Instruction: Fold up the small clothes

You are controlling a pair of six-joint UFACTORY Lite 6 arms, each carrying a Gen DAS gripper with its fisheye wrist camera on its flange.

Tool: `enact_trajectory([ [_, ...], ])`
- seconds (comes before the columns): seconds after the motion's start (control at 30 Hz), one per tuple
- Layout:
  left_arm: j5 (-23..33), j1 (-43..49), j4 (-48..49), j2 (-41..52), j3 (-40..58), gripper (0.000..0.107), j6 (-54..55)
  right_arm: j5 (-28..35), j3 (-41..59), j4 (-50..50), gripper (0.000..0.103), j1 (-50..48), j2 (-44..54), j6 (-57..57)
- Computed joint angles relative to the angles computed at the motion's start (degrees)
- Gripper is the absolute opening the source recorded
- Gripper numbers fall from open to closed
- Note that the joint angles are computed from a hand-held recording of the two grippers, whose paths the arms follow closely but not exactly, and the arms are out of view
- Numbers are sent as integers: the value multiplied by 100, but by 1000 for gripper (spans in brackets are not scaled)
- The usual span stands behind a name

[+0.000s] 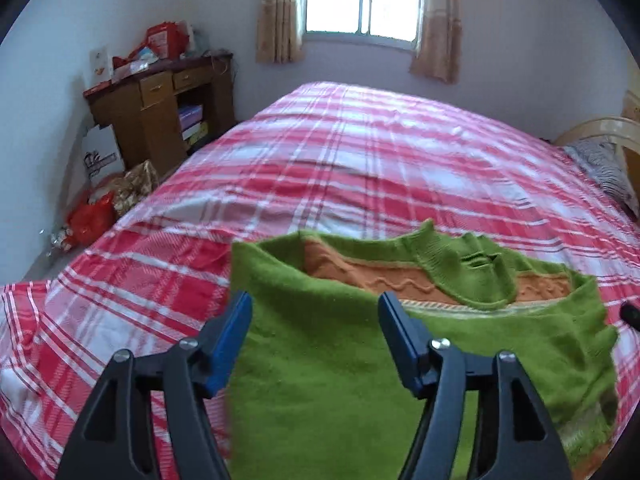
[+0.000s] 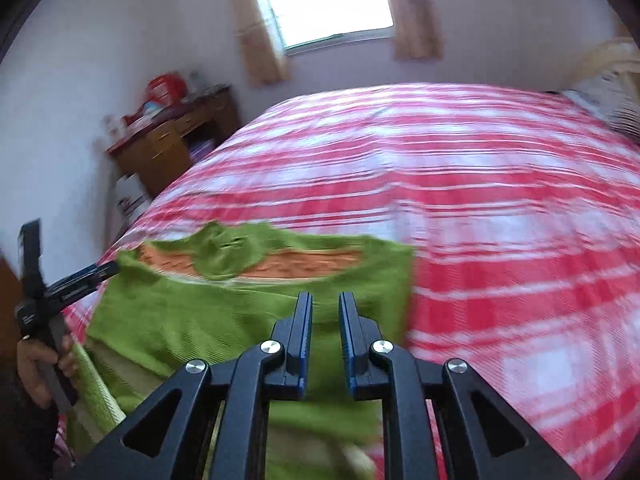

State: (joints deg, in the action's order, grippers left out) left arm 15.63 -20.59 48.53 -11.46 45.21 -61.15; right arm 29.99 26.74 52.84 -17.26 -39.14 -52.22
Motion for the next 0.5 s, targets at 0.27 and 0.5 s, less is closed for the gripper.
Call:
enact_trajectory([
  [0.27, -241, 550, -2454, 637, 232, 72, 2396, -651, 264, 1822, 13, 361, 2069, -1783],
  [0.5, 240, 1054, -5533, -1532, -717, 72, 6098, 730, -197, 64, 14, -726, -132, -409],
])
